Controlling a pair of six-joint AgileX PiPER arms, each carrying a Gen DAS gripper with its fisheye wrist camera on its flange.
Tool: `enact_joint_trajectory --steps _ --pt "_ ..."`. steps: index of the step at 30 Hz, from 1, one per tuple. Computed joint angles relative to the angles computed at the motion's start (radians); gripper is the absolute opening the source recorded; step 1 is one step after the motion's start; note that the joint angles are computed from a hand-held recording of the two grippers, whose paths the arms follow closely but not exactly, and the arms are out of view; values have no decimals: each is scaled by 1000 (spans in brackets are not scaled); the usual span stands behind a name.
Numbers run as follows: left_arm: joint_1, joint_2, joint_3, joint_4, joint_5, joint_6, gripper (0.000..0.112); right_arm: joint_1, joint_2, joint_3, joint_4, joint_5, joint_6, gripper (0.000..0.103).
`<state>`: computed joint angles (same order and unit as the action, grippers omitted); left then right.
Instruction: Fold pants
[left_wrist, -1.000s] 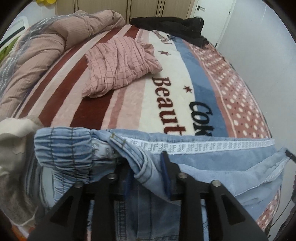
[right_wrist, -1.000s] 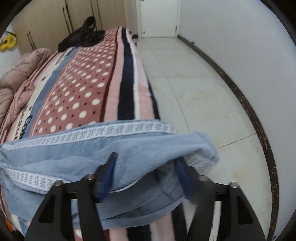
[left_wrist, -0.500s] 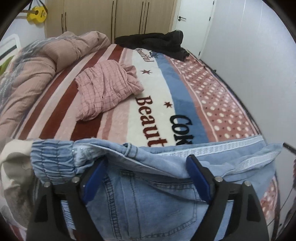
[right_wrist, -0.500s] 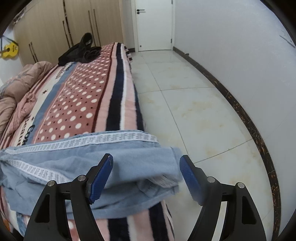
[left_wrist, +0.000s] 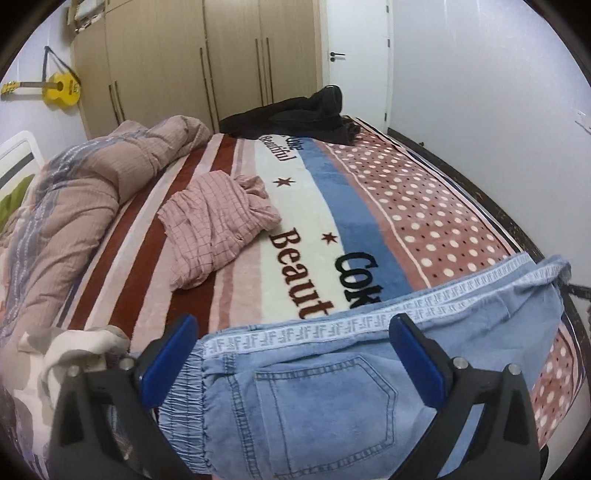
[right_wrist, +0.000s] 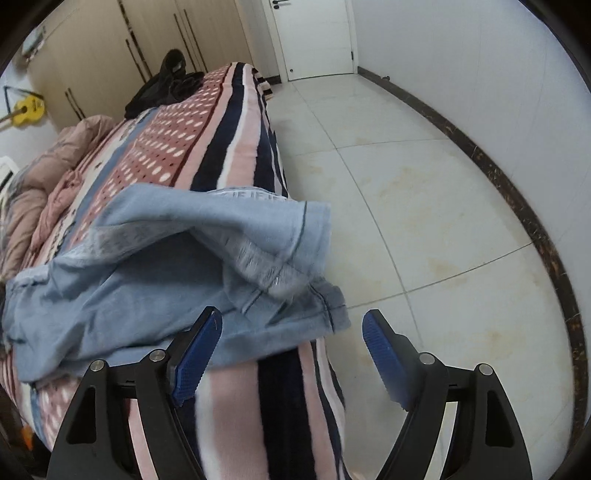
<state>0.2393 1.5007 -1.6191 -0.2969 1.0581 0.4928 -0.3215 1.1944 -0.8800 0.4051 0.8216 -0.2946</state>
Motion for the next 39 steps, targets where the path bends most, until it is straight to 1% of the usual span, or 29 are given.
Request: enact_joint_trajectory --steps 2,3,6,9,11,12,13,14,15,16,17,19,22,23,25,26,27,28,29,31,33,35,36,37,39 --pt "-1 -7 18 -18 5 4 102 -20 18 20 103 -53 -83 76" --pt "-4 -11 27 -22 2 4 102 -21 35 25 150 -86 -122 78" --pt "-17 -24 58 -22 -16 -3 102 -7 95 20 243 -149 -204 79" --pt "-27 -26 73 -16 -30 -8 102 -3 151 2 351 -179 -271 79" --pt "-29 -28 81 -16 -35 -7 102 -29 182 -14 447 -157 -326 73" --pt "-31 -29 85 -17 -38 -7 102 -30 194 -29 464 -150 -325 64" --pt "-31 -31 91 -18 -42 -5 102 -22 202 -43 456 -155 -310 52" --pt "-31 -31 90 -18 -41 -5 102 -14 206 -53 448 -156 -301 44" --pt "-32 -31 93 -18 -43 -3 102 4 207 -70 416 -155 -271 26" --pt "-37 -32 98 -15 -47 -3 102 21 202 -80 385 -159 -241 21" --pt "-41 -33 103 -12 -51 -1 102 42 186 -90 329 -169 -187 20" --pt "-51 -38 115 -7 -59 1 102 64 150 -108 253 -157 -114 16" --pt "-59 -42 122 -13 -58 8 102 63 79 -140 153 -104 -43 16" --pt "-61 -43 122 -13 -58 9 102 66 64 -168 103 -71 3 16" --pt "-64 -44 121 -19 -55 12 102 67 47 -220 49 -1 55 16" --pt "-63 -43 118 -22 -53 14 102 83 41 -256 -7 38 104 16" --pt "-62 -41 116 -25 -50 17 102 92 45 -275 -36 61 134 16" --pt "-63 -42 116 -23 -50 17 102 113 44 -327 -105 125 190 16" --pt "-65 -42 116 -18 -51 13 102 125 54 -370 -139 177 226 16" --pt "-65 -39 117 -10 -55 11 102 140 59 -407 -181 228 258 16" --pt "-60 -34 120 -12 -58 11 102 164 88 -427 -253 251 308 16" --pt "-48 -30 128 -18 -62 13 102 158 129 -420 -282 247 362 19" --pt "-44 -28 131 -16 -64 10 102 164 170 -408 -323 229 414 24" --pt "-42 -27 135 -13 -67 9 102 159 193 -394 -330 208 426 31" --pt "-34 -28 147 -5 -76 12 102 143 243 -363 -339 168 449 32"
